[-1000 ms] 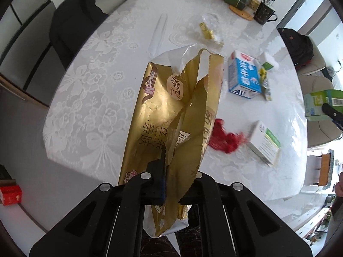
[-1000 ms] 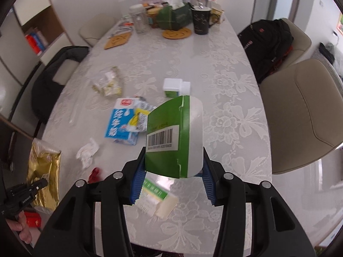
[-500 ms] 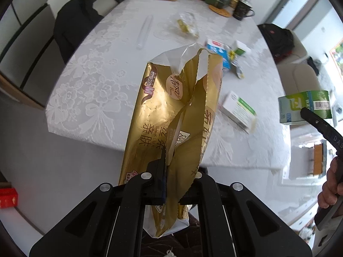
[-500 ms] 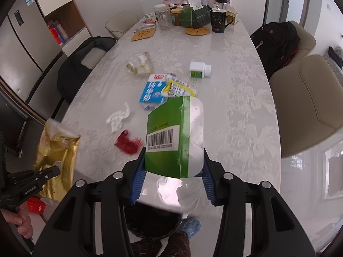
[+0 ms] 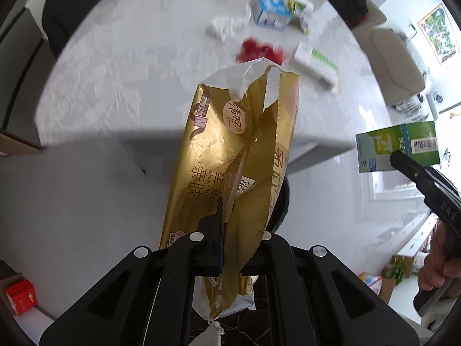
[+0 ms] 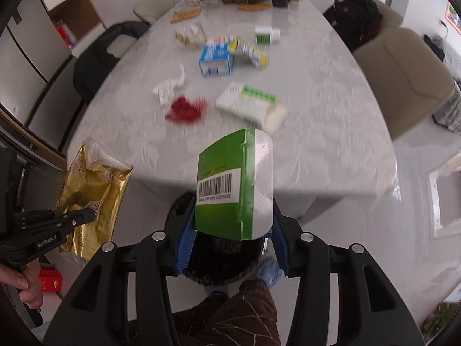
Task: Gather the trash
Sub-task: 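Carry the gold wrapper and green box to the black bin and release the wrapper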
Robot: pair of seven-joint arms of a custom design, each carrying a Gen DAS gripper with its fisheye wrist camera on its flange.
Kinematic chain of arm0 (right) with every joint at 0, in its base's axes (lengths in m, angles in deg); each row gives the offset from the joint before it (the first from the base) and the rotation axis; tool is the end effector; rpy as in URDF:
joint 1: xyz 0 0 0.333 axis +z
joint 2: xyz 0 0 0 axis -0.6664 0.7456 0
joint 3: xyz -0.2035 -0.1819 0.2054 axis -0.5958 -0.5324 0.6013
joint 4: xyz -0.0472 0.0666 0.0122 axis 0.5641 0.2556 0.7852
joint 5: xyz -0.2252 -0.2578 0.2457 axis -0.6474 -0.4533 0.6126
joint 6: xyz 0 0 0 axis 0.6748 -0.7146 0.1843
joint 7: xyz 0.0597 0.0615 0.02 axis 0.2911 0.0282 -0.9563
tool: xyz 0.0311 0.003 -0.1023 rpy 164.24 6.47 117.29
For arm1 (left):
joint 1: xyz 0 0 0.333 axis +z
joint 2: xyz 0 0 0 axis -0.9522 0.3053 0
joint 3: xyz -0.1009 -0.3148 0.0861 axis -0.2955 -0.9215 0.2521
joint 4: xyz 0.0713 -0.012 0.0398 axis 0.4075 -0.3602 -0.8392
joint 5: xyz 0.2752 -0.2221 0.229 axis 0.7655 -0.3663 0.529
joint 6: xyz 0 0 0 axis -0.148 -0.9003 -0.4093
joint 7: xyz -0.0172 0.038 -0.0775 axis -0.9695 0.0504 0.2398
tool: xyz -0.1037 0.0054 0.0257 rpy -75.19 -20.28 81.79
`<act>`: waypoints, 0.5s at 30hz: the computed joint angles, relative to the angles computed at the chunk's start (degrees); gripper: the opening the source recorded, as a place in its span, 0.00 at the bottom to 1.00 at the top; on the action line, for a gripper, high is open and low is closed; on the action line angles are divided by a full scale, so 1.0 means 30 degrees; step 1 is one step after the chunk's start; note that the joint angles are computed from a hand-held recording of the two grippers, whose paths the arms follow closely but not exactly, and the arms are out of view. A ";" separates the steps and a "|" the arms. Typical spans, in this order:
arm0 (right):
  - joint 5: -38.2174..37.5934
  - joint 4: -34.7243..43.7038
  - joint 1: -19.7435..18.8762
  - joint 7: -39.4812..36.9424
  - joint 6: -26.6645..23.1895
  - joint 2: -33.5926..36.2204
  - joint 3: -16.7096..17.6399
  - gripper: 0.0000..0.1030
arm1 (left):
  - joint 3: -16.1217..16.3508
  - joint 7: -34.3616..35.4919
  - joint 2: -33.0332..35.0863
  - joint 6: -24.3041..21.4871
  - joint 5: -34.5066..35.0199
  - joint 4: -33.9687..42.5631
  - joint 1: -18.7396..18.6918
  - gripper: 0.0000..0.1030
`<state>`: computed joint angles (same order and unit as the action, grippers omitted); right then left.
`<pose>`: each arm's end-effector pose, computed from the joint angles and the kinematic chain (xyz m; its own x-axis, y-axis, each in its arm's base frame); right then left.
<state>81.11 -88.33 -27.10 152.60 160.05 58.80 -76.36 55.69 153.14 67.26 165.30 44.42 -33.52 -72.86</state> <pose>0.6267 0.2066 0.6131 0.4350 -0.8922 -0.1215 -0.8435 -0.3566 -0.4016 0.5621 -0.0611 0.6000 0.3231 -0.9235 0.2069 -0.9200 -0.3578 -0.1602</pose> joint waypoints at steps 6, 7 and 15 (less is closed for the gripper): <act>-0.0570 -0.2443 0.0287 0.0766 0.0523 -0.0851 0.0166 0.43 | 0.0050 0.0952 -0.0072 0.0045 -0.0666 -0.1774 -0.0151 0.05; -0.0554 -0.2665 0.0295 0.0861 0.0533 -0.0851 0.0172 0.43 | 0.0025 0.1138 0.0073 -0.0050 -0.0721 -0.1930 -0.0181 0.05; -0.1324 -0.3825 0.0216 0.1880 0.0352 -0.0968 0.0036 0.43 | -0.0486 0.1679 0.2008 0.0080 -0.0764 -0.1508 -0.0363 0.05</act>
